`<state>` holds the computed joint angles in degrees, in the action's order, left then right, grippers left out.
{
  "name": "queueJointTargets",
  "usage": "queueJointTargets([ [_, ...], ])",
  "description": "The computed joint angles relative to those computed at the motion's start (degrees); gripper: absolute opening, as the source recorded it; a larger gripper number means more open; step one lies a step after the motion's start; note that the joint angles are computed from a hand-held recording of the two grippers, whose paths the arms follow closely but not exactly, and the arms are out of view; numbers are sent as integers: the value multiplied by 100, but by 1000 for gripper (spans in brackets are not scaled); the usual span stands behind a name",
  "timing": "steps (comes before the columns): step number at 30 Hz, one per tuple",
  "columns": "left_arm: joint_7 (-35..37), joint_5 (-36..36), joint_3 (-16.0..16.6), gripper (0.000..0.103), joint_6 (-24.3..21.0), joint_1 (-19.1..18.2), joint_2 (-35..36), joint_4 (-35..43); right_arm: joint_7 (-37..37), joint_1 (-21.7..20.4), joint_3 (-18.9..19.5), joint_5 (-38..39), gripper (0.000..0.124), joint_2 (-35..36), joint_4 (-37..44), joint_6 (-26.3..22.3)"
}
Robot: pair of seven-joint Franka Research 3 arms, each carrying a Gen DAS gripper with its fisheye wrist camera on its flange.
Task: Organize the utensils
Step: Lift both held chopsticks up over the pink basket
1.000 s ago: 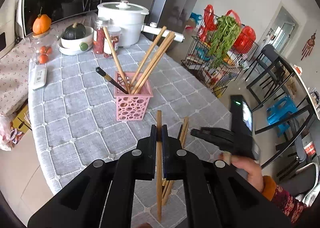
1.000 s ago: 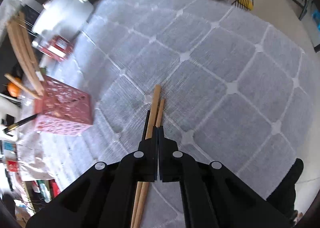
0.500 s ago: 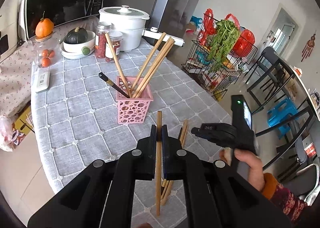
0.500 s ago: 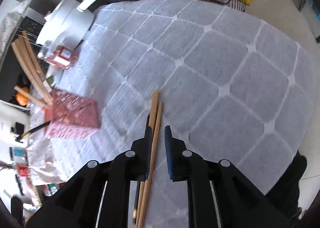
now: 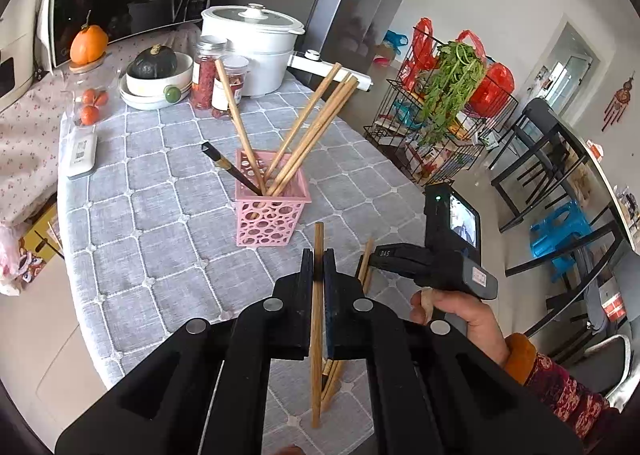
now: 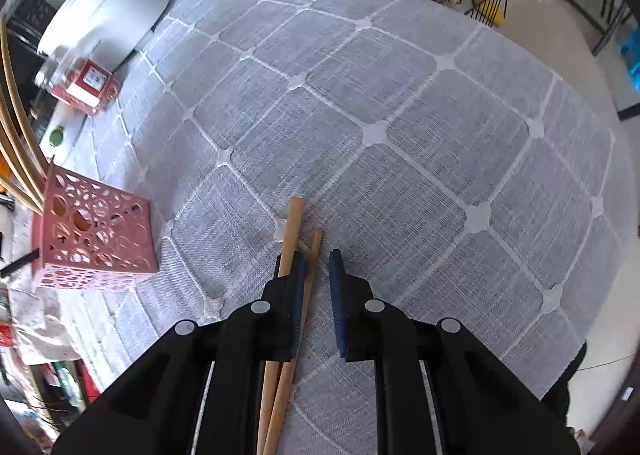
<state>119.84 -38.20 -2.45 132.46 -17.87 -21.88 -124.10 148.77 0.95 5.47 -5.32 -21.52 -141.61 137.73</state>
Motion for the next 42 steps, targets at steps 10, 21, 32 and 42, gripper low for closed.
queueJointTargets([
  [10, -47, 90, 44, 5, 167, 20, -195, -141, 198, -44, -106, 89, 5, -922, -1068, 1100],
  [21, -724, 466, 106, 52, 90, -34, -431, -228, -845, 7, 346, 623, 5, -3476, -2037, 1327],
  [32, -3911, 3853, -1089, 44, -155, 348, 2163, 952, -1499, 38, 203, 1404, 5, -4166, -2348, 1354],
  [42, -3603, 3073, -796, 5, 408, 498, 1265, -98, -1896, 175, 35, 1888, 5, -4052, -2343, 1485],
])
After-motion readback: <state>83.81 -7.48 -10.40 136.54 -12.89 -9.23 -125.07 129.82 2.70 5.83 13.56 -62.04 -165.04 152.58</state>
